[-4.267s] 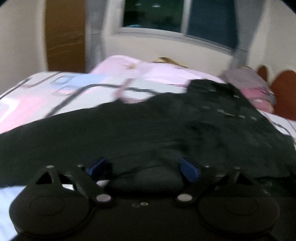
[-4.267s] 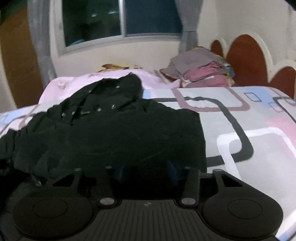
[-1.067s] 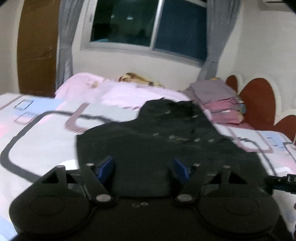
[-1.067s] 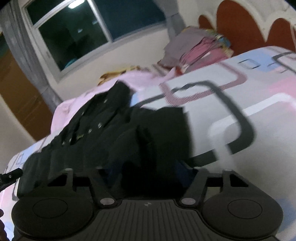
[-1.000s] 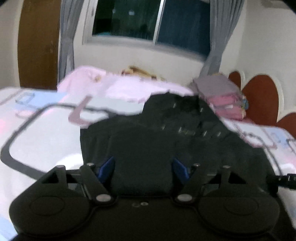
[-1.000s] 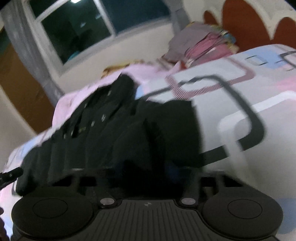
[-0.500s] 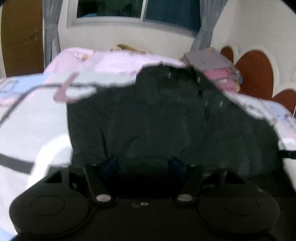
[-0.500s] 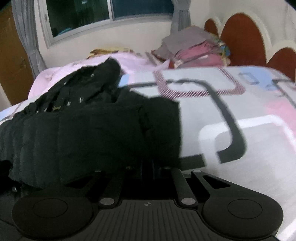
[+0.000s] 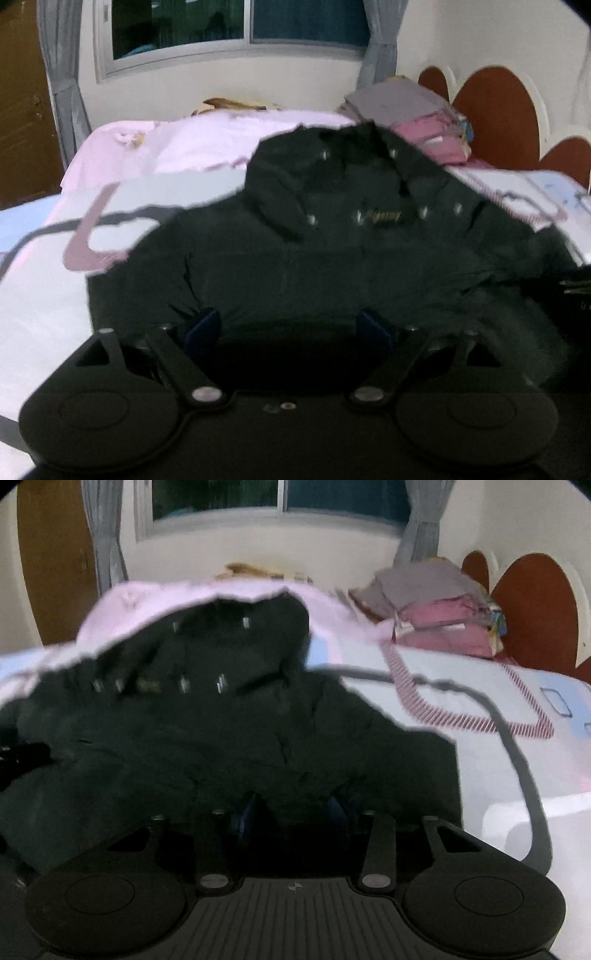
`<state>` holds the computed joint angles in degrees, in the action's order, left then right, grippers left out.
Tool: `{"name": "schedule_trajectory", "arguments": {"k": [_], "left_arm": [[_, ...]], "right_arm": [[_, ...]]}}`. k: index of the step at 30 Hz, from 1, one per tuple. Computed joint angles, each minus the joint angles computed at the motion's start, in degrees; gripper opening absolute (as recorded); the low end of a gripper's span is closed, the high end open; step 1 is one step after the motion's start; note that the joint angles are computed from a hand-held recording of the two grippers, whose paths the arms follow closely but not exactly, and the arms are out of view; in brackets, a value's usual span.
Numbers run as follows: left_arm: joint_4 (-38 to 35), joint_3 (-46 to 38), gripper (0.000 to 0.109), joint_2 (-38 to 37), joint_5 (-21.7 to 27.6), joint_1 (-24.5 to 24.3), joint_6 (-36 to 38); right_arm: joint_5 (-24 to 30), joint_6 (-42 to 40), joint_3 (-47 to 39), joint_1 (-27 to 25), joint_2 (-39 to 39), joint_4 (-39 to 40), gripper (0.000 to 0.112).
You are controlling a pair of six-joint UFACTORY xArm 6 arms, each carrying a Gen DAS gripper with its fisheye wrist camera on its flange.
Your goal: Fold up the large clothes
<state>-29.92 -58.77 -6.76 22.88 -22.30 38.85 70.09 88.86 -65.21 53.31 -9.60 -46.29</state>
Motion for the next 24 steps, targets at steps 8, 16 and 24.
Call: {"name": "schedule_trajectory", "arguments": {"k": [8,16,24], "left_arm": [[-7.63,3.61,0.081,-8.61,3.51,1.71,3.54],[0.0,8.67,0.095,-10.83,3.26,-0.48,-3.29],[1.76,4.34,0.085,-10.47,8.34,1.07,-2.17]], "right_arm": [[5.7,5.29,-3.29,4.1,-2.06,-2.15,0.043],[1.61,0.98,-7.11,5.01,3.82,2.01,0.084],[-0.03,0.51,-5.31,4.73,0.1,1.69,0.063]]}}
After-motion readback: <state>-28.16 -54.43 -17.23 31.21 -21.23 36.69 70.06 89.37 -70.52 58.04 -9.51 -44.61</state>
